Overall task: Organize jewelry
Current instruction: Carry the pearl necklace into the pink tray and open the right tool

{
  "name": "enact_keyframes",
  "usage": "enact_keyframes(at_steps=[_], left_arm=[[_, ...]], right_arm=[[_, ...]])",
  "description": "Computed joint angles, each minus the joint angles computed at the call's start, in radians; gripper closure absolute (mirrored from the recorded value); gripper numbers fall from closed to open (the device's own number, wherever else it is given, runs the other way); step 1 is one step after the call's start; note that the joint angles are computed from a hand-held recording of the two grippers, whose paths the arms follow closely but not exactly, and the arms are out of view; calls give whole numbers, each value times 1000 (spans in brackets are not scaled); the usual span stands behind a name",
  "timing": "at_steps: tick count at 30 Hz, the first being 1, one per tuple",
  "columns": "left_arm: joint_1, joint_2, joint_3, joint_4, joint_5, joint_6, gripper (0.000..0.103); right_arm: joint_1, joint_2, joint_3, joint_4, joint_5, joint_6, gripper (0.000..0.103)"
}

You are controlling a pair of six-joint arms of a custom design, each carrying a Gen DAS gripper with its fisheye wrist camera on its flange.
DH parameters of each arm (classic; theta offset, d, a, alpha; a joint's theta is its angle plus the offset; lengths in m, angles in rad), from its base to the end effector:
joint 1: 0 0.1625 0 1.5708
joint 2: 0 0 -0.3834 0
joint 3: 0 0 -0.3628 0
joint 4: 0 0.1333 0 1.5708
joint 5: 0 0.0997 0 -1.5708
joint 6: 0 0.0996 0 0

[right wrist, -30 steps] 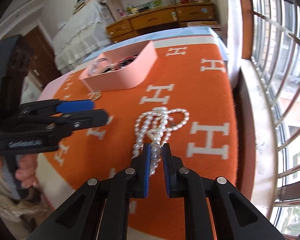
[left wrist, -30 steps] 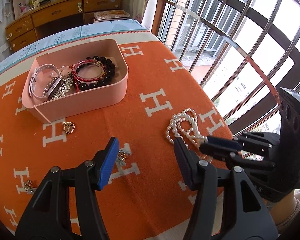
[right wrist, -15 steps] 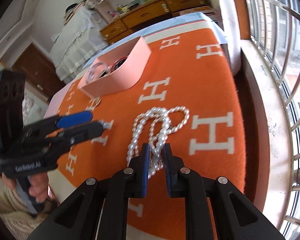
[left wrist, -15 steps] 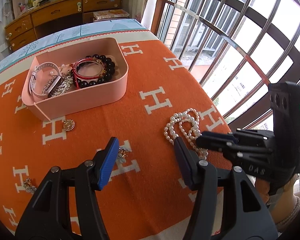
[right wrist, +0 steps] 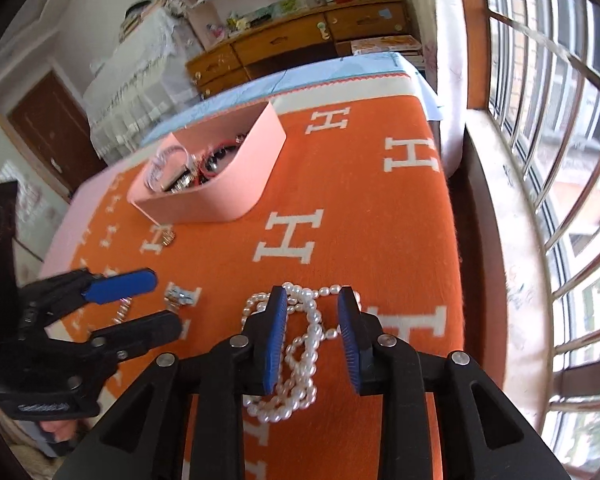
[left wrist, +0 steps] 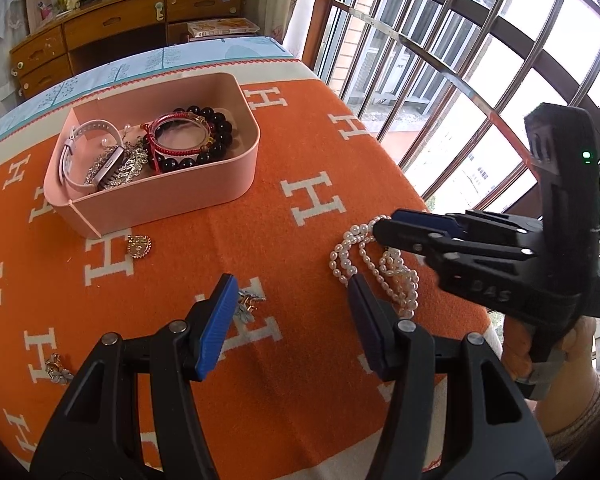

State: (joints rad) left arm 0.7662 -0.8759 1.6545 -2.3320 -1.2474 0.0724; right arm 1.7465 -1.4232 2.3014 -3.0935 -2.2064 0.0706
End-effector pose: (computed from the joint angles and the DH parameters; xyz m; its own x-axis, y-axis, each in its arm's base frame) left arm -0.3193 -0.5362 0.1061 -0.5996 0.7354 -0.3156 0.7658 0.6418 0.0403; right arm 0.1457 -0.3965 0.2584 -0.8624 0.2655 0.4310 -0.0791 0.7703 -0.6328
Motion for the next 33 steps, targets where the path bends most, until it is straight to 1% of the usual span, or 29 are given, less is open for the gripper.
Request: enact_keyframes(at_steps=[3, 4, 5, 7, 8, 9, 11, 13, 17, 24, 29, 33], left_arm=[[3, -2, -1, 1, -3, 0, 49], [4, -3, -1, 1, -3, -1, 49], [5, -4, -1, 2, -4, -2, 49], [8, -4, -4, 4, -7, -4, 49], [8, -4, -5, 4, -8, -6, 49], [9, -5, -6, 4, -10, -6, 49], [9, -9, -2, 1, -12, -5, 49], [9, -14, 0, -3, -16, -3, 49], [9, -30, 11, -13, -23, 2, 49], [6, -75, 40, -28, -30, 10, 49], [7, -109, 52, -33, -35, 14, 49], [7, -142, 64, -37, -36, 20, 49]], right_arm=[[16, 44, -31, 28, -55, -36, 78], [24, 61, -42, 39, -81, -46, 83], [28, 72, -45, 39, -94, -50, 91], [41, 90, -52, 25, -126, -55, 95], [46, 96, -53, 17, -137, -53, 95], [50, 91, -49, 3, -132, -48, 95], [57, 71, -40, -26, -102, -46, 95], [82, 47, -32, -67, -82, -48, 95], [140, 14, -36, -115, -65, -55, 95], [279, 55, -112, -185, -145, -93, 95], [355, 80, -182, -168, -187, -94, 95], [413, 123, -264, -160, -231, -100, 95]])
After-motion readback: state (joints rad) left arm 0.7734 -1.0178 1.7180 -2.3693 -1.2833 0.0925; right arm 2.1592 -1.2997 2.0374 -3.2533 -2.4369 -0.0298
